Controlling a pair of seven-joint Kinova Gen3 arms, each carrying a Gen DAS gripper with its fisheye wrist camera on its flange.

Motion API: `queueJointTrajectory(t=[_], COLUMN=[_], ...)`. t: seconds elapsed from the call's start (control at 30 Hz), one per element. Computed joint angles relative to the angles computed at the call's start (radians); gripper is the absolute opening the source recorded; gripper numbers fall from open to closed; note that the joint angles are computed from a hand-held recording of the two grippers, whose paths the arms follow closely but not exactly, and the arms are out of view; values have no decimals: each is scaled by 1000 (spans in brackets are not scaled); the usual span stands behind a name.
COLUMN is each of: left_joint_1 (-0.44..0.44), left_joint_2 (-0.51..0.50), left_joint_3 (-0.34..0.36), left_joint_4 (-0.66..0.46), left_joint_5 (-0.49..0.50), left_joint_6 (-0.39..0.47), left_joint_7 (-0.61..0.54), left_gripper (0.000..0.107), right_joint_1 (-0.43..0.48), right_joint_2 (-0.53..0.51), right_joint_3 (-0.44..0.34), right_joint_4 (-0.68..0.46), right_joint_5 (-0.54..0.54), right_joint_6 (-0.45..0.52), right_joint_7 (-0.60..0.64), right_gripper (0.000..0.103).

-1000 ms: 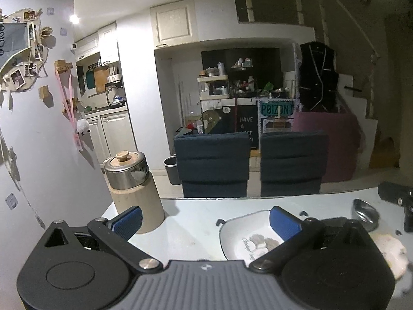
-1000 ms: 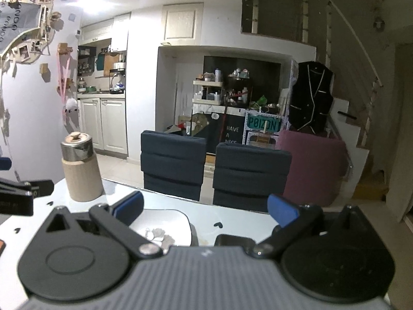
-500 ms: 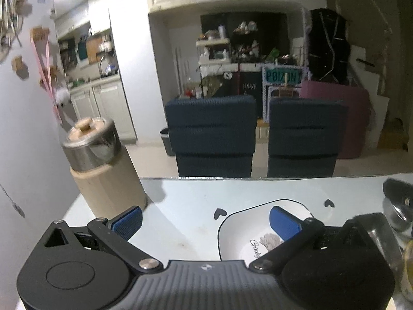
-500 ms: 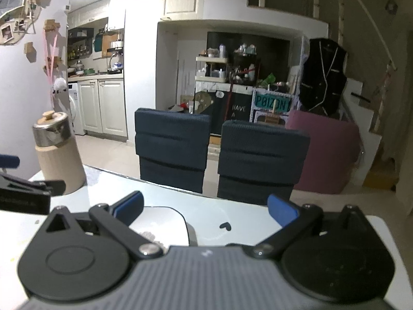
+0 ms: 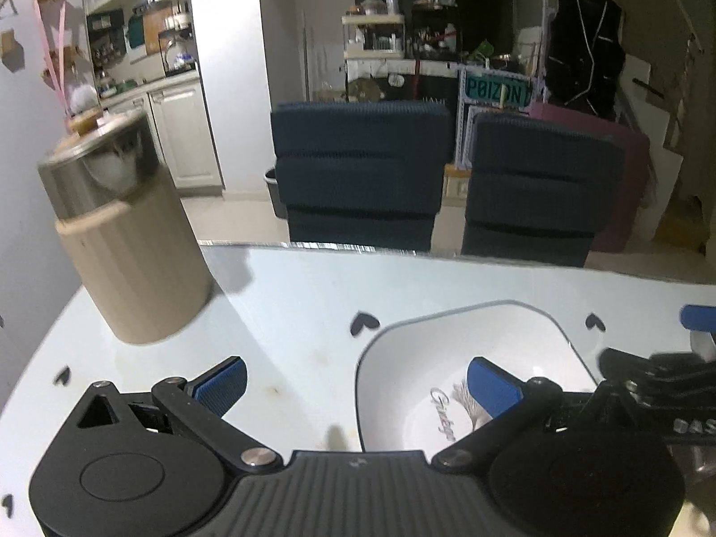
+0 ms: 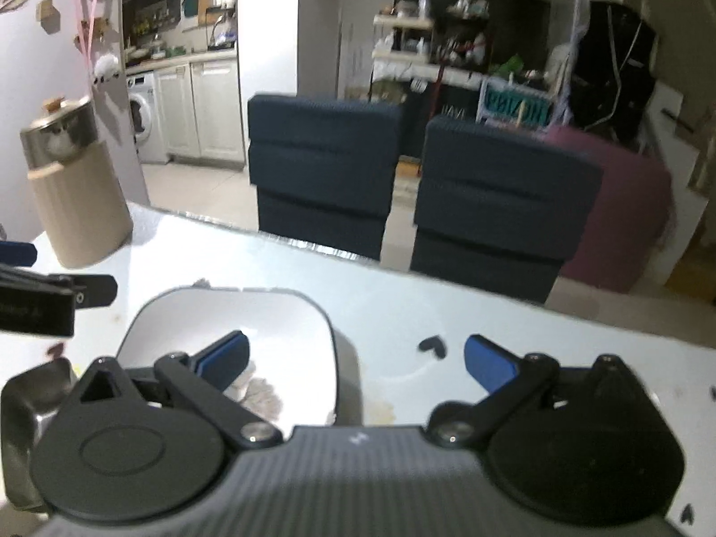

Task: Organize plates and bowls
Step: 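Reach both tools to the white ginkgo plate and close on its rim, then lift the white plate with both tools and carry it across the table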

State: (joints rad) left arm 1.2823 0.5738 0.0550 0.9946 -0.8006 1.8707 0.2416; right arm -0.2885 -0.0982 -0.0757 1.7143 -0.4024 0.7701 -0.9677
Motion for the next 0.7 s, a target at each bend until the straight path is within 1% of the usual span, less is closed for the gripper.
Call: queueJointTrajectory(t=[0.07,0.13,0.2,0.23,0.3,0.37,0.43,0.5,0.57,0.63,0.67,0.7], left_joint_1=[-4,-7,-8,-9,-14,-23,-31,-32,-38,-45,-48,-52], left_joint_2=[-7,-14,-20,-22,-31,-46,-62,-75,-80,-82,-84,-88], left_joint_3=[4,9,13,15,21,30,40,49,58,65,68,70], left_joint_4=[22,47,71,81,104,134,166,200,215,221,224,226], left_joint_5=[13,19,18,17,18,20,18,1,-8,-13,-14,-13], left_joint_6=[-23,-44,-55,-60,-76,-103,-130,-152,-162,-167,-173,-178], left_joint_7=[19,34,46,54,69,83,91,97,89,75,72,68], left_gripper=[103,103,103,103,103,103,103,103,103,103,103,103], right_joint_1=[-8,-12,-34,-35,-41,-50,-57,-64,-66,-53,-55,-75], right_joint_2=[19,33,55,78,111,144,178,200,224,233,235,230], right_joint_3=[-35,-57,-45,-61,-65,-71,-74,-78,-81,-95,-99,-92], right_joint_4=[-6,1,-16,-39,-73,-109,-137,-150,-170,-176,-169,-161], right_joint_5=[74,115,129,152,168,188,202,210,211,189,197,221], right_joint_6=[-17,-54,-39,-20,11,46,73,81,103,126,117,103], right_joint_7=[-64,-105,-112,-138,-165,-197,-240,-266,-274,-247,-239,-244], right_gripper=[103,98,78,74,61,53,49,39,35,32,30,31])
